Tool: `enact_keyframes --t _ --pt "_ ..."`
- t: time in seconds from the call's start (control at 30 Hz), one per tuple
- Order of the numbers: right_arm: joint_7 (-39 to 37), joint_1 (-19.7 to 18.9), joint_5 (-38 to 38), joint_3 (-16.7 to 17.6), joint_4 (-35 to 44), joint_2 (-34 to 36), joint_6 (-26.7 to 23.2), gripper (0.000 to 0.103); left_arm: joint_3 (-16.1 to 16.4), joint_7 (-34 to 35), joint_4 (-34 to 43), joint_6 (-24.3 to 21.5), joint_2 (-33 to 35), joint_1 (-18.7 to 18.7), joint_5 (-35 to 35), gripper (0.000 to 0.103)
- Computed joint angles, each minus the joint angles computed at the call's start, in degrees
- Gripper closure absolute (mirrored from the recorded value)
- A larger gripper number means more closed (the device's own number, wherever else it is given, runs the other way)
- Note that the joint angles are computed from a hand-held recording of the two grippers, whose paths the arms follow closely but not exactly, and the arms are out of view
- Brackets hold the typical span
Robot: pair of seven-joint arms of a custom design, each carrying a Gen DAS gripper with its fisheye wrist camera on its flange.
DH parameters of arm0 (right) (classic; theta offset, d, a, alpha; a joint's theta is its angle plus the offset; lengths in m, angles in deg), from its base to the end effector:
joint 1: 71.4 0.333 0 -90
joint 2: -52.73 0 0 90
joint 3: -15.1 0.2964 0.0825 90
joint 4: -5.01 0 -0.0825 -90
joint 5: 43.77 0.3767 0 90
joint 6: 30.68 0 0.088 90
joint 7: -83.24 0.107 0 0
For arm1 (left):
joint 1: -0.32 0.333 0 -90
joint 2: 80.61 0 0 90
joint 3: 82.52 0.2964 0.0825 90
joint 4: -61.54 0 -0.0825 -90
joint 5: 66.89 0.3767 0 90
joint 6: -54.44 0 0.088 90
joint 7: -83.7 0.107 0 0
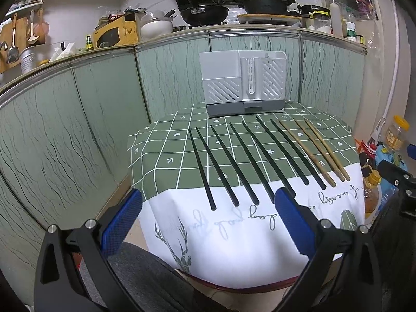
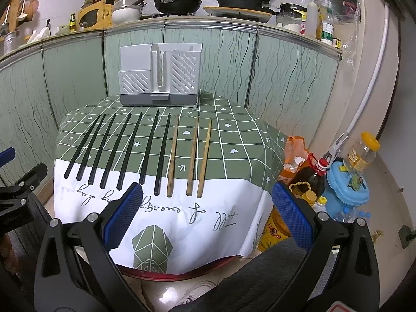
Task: Organize utensils
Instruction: 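Move both tools toward the row of chopsticks on the cloth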
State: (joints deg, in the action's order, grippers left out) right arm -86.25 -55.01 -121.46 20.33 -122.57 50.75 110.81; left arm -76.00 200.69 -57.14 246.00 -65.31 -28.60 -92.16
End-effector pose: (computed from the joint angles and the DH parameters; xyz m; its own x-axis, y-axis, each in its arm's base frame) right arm 0.5006 0.2010 0.3995 -0.3855 -0.9192 0.0804 -0.5453 0.1566 -0.8235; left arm 0.5858 -0.1968 0.4068 -0.3354 -0.9358 -0.1085 -0.4862 0.2706 -0.8309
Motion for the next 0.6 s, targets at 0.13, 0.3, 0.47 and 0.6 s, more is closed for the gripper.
enact_keyframes --t 0.13,0.3,0.47,0.6 --pt "-0.8 -0.3 -0.2 -0.2 0.0 -0.4 0.1 0.007 -0.1 -0.1 0.3 -0.7 -0.3 0.5 0.8 0.005" --pt "-1.9 -1.3 0.3 -0.9 0.3 -0.4 0.5 0.007 -2.7 -1.3 1.7 -1.5 0.2 3.9 3.0 0.005" --pt "-5.3 -2.2 1.0 -1.5 1.3 0.5 1.1 0.007 2.4 -4.1 4.7 -3.4 1.8 0.3 6.0 0.005" --pt "-7.2 -2.8 1.4 -2.1 2.3 1.5 1.6 0.007 8.9 -7.7 7.3 -4.5 3.7 -4.8 8.4 0.005"
